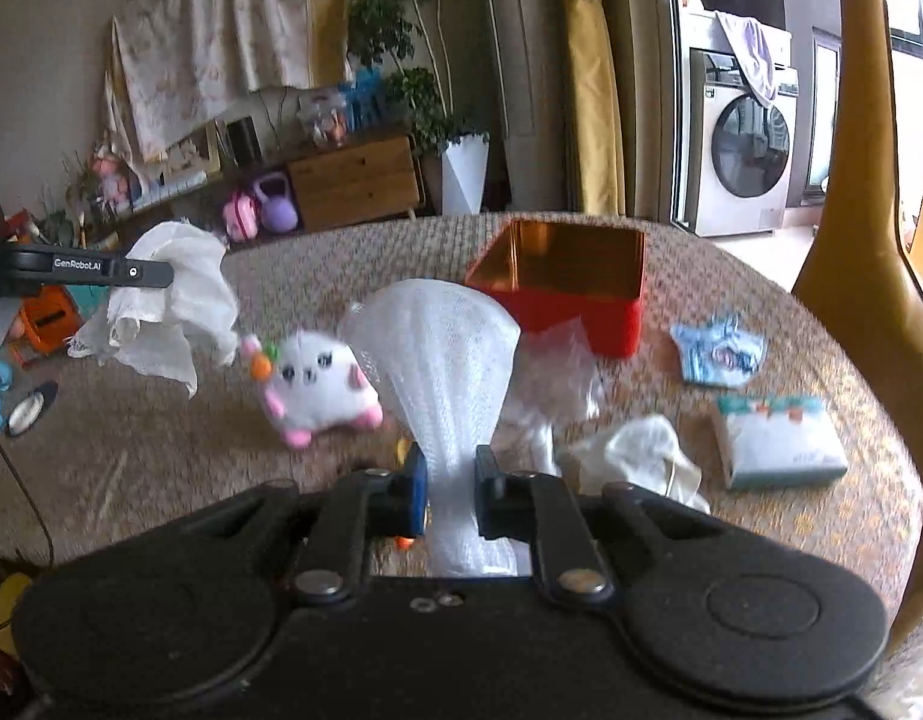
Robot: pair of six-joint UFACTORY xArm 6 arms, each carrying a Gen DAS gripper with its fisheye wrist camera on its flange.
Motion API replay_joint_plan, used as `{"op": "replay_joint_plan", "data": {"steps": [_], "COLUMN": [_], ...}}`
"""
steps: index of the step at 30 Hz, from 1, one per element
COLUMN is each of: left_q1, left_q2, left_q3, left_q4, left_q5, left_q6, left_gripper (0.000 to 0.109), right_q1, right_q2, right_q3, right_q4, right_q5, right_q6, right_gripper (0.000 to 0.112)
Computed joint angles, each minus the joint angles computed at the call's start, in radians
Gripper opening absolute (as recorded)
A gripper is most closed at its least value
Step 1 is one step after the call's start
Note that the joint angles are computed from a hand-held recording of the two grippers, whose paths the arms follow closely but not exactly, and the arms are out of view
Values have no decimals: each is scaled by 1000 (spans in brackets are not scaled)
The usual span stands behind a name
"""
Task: Organize soft objects
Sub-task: 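Lift and carry both held white cloths over the red box with both grippers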
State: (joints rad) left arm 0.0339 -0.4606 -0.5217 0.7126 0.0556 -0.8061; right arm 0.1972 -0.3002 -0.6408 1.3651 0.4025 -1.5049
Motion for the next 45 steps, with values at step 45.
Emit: {"op": "replay_joint_plan", "data": {"steps": [45], "left_q1": [-233], "left_q2": [1193], "left_q3": [-1401], "left_q4": [-571], "left_q5": [349], "left_q6": [491], "left_gripper": [14], "right_q1": [-4], "right_q2": [1002], "right_q3": [-1130], "right_q4": [-758], "right_q5": [14], "right_q6": [903], "right_gripper": [19]}}
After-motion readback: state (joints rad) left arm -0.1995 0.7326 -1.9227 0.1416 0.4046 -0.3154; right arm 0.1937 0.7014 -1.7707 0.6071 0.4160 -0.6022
